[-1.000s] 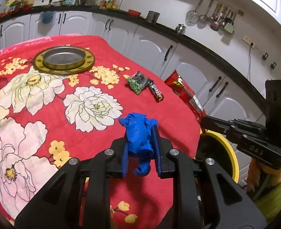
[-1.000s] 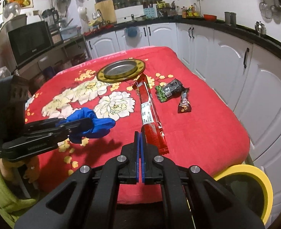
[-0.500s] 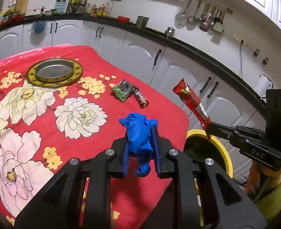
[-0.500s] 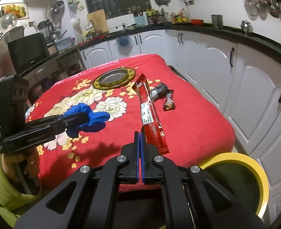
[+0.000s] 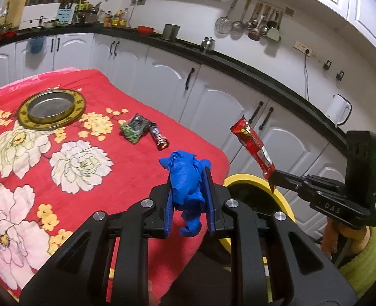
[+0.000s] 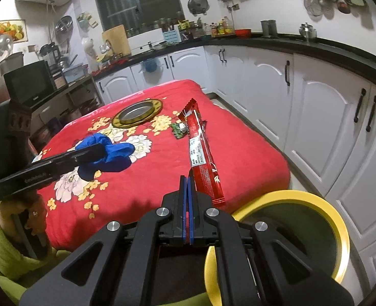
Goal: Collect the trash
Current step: 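Carry the blue cloth and red wrapper with both tools over the bin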
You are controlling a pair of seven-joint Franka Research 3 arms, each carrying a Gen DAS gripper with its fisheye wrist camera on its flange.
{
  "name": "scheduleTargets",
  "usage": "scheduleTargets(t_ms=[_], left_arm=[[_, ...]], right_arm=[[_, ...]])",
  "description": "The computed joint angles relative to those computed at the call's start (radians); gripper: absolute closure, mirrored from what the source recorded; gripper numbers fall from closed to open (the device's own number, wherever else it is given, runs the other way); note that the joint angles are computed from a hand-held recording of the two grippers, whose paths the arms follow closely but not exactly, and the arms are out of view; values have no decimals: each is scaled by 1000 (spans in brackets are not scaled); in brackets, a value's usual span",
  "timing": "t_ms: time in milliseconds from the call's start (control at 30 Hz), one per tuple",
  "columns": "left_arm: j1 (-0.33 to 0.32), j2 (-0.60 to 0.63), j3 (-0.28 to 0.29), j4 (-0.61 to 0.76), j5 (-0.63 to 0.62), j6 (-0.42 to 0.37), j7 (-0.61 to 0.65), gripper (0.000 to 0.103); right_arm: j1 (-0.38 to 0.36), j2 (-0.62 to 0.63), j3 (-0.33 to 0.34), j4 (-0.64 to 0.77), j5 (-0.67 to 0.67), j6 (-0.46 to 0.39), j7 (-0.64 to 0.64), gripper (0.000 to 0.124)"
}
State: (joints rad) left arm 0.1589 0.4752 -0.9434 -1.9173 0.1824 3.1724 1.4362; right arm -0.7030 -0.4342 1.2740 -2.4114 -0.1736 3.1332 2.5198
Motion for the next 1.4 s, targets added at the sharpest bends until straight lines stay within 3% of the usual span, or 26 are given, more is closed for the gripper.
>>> scheduleTargets(t_ms=[267,500,733,1000,1400], left_arm=[[-38,38,-15,50,7,-17,33,89],[-138,94,14,149,-11,-59,91,89],[-268,154,71,264,-60,-120,174,89],[-410,212,143,394,-118,-192,262,88],[-614,295,286,598,-207,-324,344,85]], right_arm=[[136,-75,-130,-96,23,-14,50,122],[223,-134,-213,-175,15,-37,117,122],[331,-168,-307,-278,5,-58,180,122],[407,-183,-362,-366,-13,-64,259,122],[455,-155,-402,-442,-5,-26,312,122]])
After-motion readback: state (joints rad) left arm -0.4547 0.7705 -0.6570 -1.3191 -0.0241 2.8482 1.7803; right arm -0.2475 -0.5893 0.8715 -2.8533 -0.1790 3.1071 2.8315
